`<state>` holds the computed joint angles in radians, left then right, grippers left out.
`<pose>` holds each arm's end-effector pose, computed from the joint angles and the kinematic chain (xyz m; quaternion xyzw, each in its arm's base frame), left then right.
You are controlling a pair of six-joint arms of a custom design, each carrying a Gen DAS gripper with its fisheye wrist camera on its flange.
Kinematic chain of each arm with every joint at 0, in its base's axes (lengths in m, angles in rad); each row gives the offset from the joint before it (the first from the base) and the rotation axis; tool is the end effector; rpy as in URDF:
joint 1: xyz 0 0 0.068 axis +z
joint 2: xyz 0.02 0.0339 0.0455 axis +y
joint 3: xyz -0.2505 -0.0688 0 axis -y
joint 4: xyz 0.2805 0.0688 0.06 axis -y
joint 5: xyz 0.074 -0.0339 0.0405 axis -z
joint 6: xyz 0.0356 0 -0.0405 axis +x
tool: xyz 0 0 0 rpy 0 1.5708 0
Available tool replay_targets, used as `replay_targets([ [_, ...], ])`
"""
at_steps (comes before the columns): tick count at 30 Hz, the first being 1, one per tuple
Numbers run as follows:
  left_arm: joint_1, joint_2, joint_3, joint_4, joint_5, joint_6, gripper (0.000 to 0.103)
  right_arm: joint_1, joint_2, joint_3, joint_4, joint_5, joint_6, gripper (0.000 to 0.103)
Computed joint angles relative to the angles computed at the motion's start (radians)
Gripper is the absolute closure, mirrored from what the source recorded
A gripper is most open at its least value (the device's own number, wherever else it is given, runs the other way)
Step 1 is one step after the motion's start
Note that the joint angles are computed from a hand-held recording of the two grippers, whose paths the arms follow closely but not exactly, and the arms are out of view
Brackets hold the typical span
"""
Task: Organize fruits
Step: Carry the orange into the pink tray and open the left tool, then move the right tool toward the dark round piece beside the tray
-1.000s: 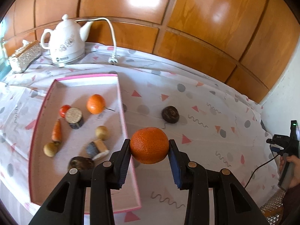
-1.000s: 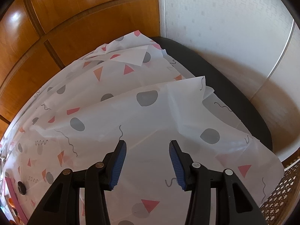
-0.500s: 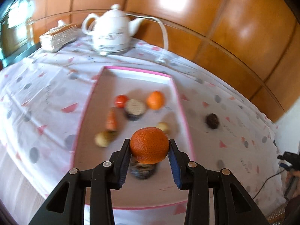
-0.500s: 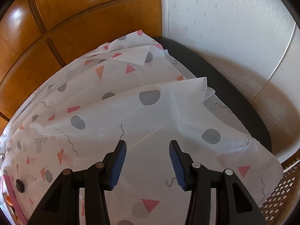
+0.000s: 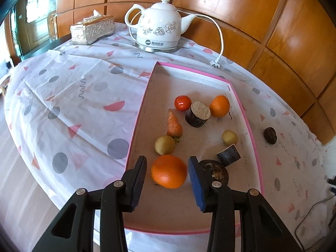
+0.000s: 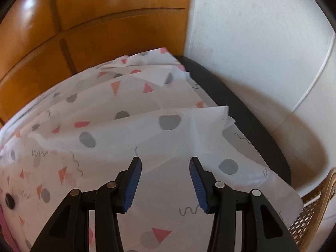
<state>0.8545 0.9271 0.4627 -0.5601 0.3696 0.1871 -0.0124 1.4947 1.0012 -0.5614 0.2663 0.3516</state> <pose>0.1430 0.1447 0.1503 -0.2632 0.9106 -0.0215 0.3181 0.3297 -0.0135 0.1890 0.2068 0.9364 -0.0838 0.2709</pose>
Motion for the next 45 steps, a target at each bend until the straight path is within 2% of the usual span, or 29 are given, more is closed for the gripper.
replay_targets([
  [6,-0.014,-0.031,-0.017,0.011,-0.049,-0.014,0.059,0.029,0.034,0.019,-0.006,-0.038,-0.047,0.055],
  [8,-0.010,-0.046,-0.022,0.013,-0.056,-0.017,0.053,0.038,0.044,0.024,-0.008,-0.046,-0.060,0.055],
  [11,0.001,-0.082,-0.031,0.005,-0.056,-0.016,0.051,0.054,0.053,0.027,-0.010,-0.057,-0.073,0.055],
  [15,0.013,-0.126,-0.040,-0.008,-0.054,-0.010,0.038,0.094,0.068,0.032,-0.012,-0.079,-0.110,0.055],
  [19,0.035,-0.151,-0.042,-0.020,-0.050,0.000,0.033,0.146,0.073,0.030,-0.003,-0.087,-0.154,0.055],
  [21,0.047,-0.158,-0.044,-0.021,-0.051,0.004,0.028,0.171,0.082,0.034,-0.009,-0.109,-0.178,0.055],
  [27,0.074,-0.161,-0.041,-0.021,-0.049,0.005,0.022,0.284,0.119,0.062,-0.041,-0.126,-0.254,0.055],
  [30,0.079,-0.169,-0.044,-0.017,-0.062,0.002,0.016,0.337,0.142,0.091,-0.059,-0.153,-0.256,0.055],
  [37,0.118,-0.169,-0.043,-0.015,-0.037,0.006,0.014,0.471,0.248,0.207,-0.068,-0.221,-0.212,0.055],
  [45,0.155,-0.157,-0.041,-0.022,-0.017,0.030,0.011,0.607,0.440,0.435,-0.055,-0.274,-0.149,0.055],
])
